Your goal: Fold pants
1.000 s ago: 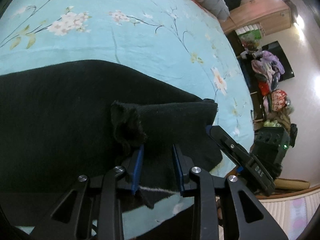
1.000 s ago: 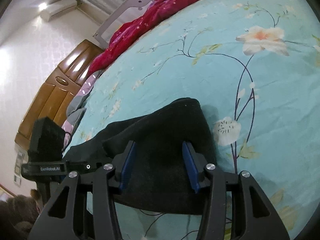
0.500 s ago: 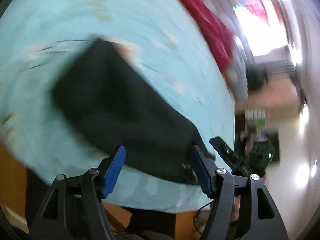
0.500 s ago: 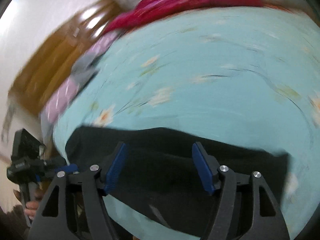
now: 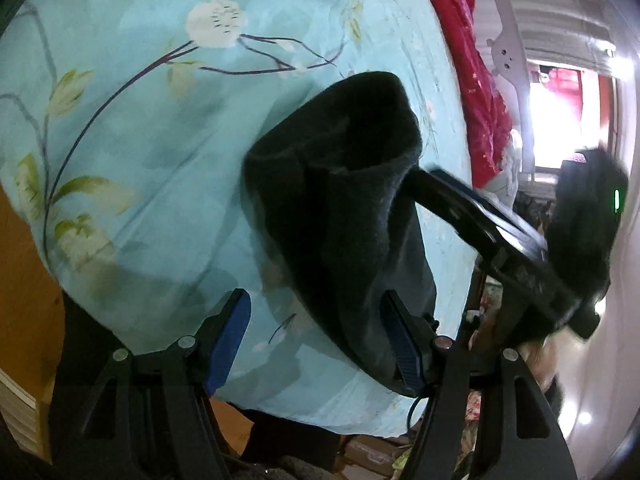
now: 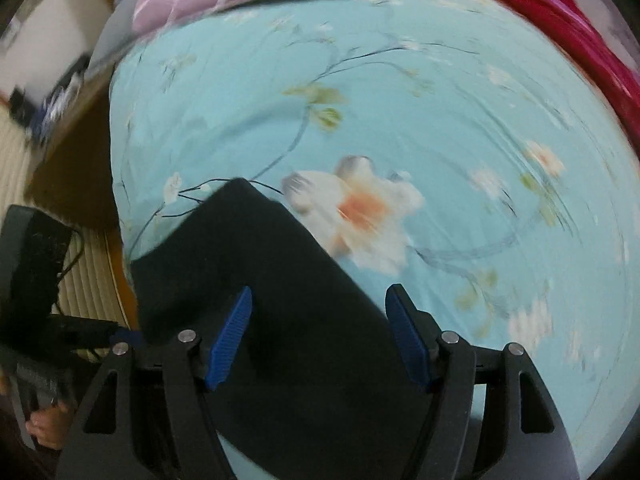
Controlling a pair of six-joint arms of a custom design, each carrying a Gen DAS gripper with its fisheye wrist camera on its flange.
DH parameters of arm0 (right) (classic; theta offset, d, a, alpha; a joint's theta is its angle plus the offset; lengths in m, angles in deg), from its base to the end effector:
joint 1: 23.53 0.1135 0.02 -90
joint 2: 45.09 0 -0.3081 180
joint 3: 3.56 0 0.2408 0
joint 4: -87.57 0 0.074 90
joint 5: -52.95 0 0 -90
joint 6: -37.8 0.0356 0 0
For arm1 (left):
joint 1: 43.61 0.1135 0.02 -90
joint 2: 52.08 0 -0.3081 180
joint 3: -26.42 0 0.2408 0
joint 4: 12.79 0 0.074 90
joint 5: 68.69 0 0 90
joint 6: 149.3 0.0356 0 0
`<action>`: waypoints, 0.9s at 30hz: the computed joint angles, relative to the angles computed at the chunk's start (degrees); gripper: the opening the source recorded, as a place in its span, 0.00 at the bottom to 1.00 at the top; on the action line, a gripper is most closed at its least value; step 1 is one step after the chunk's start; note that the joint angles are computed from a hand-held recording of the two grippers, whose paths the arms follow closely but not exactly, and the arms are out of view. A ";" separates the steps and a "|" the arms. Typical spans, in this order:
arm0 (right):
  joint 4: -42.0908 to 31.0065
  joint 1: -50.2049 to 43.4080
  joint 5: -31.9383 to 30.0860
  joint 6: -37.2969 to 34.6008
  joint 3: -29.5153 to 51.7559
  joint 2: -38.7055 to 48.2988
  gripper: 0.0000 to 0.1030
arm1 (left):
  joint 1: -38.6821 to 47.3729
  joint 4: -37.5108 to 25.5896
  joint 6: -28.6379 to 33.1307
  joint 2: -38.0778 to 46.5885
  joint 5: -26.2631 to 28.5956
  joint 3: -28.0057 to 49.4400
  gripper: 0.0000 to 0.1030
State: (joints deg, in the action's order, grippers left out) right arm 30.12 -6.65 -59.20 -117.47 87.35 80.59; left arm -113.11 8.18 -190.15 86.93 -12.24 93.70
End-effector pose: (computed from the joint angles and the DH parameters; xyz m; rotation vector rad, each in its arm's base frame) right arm 0.3725 0.1271 0.1195 -1.9414 2.2445 0.5534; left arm 0.1563 -0.3618 0.0066 -1.5104 2.0184 -1.0129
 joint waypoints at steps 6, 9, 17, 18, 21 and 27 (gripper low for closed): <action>3.83 7.33 5.31 -3.97 -1.03 3.30 0.68 | 2.38 -0.33 3.45 1.98 -0.73 1.07 0.56; -0.15 8.03 5.29 -5.49 2.75 5.47 0.68 | 2.68 5.98 3.72 4.17 -2.83 -0.61 0.50; -4.70 9.45 5.60 -8.41 5.69 6.96 0.50 | 0.85 19.08 4.42 10.67 -7.90 -3.54 0.22; -3.37 9.24 5.61 -8.95 4.02 5.71 0.47 | 0.66 19.43 5.94 10.49 -8.08 -3.80 0.17; -2.32 7.97 3.95 -9.67 1.67 3.07 0.39 | 0.07 8.74 9.76 6.21 -7.90 -1.89 0.15; -10.63 0.37 -4.74 -12.63 3.42 -0.48 0.34 | -1.40 -22.82 18.98 -4.03 -10.12 8.86 0.15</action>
